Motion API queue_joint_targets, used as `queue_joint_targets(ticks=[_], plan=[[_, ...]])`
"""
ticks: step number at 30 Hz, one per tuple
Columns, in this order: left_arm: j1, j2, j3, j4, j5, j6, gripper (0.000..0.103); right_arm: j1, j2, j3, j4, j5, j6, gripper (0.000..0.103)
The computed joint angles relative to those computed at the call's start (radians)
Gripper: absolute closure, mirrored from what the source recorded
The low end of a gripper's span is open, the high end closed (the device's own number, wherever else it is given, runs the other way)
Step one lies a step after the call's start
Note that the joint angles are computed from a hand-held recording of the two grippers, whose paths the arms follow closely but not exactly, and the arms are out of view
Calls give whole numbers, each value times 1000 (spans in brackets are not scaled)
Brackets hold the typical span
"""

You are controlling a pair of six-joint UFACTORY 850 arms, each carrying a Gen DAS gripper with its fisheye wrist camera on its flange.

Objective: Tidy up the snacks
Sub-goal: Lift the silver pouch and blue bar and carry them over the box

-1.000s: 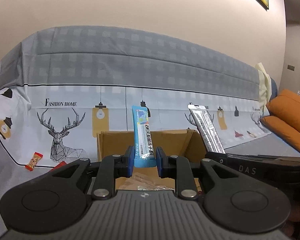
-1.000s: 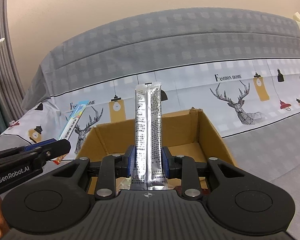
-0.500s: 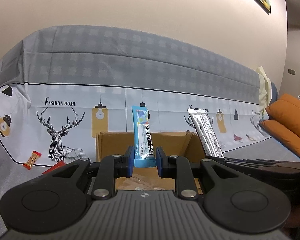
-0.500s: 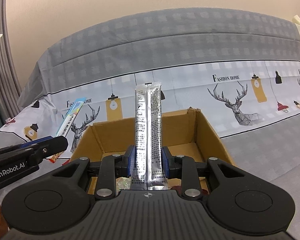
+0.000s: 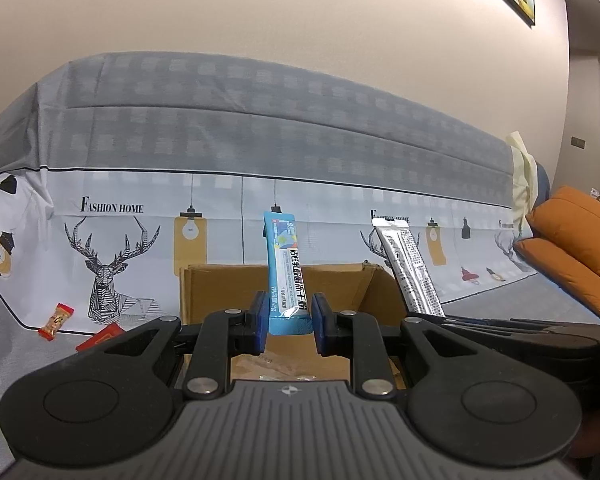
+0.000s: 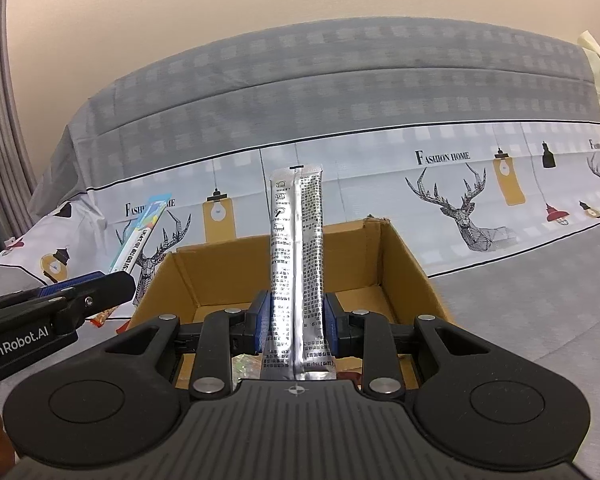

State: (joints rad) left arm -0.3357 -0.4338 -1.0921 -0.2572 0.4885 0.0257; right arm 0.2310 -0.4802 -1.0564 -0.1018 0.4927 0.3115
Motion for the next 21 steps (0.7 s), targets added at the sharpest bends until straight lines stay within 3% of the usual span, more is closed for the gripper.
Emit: queue_joint_targets(ticks=[21], plan=[[-11,-36,-42,34,-3,-2,79,10,3,10,75,9,-85,73]])
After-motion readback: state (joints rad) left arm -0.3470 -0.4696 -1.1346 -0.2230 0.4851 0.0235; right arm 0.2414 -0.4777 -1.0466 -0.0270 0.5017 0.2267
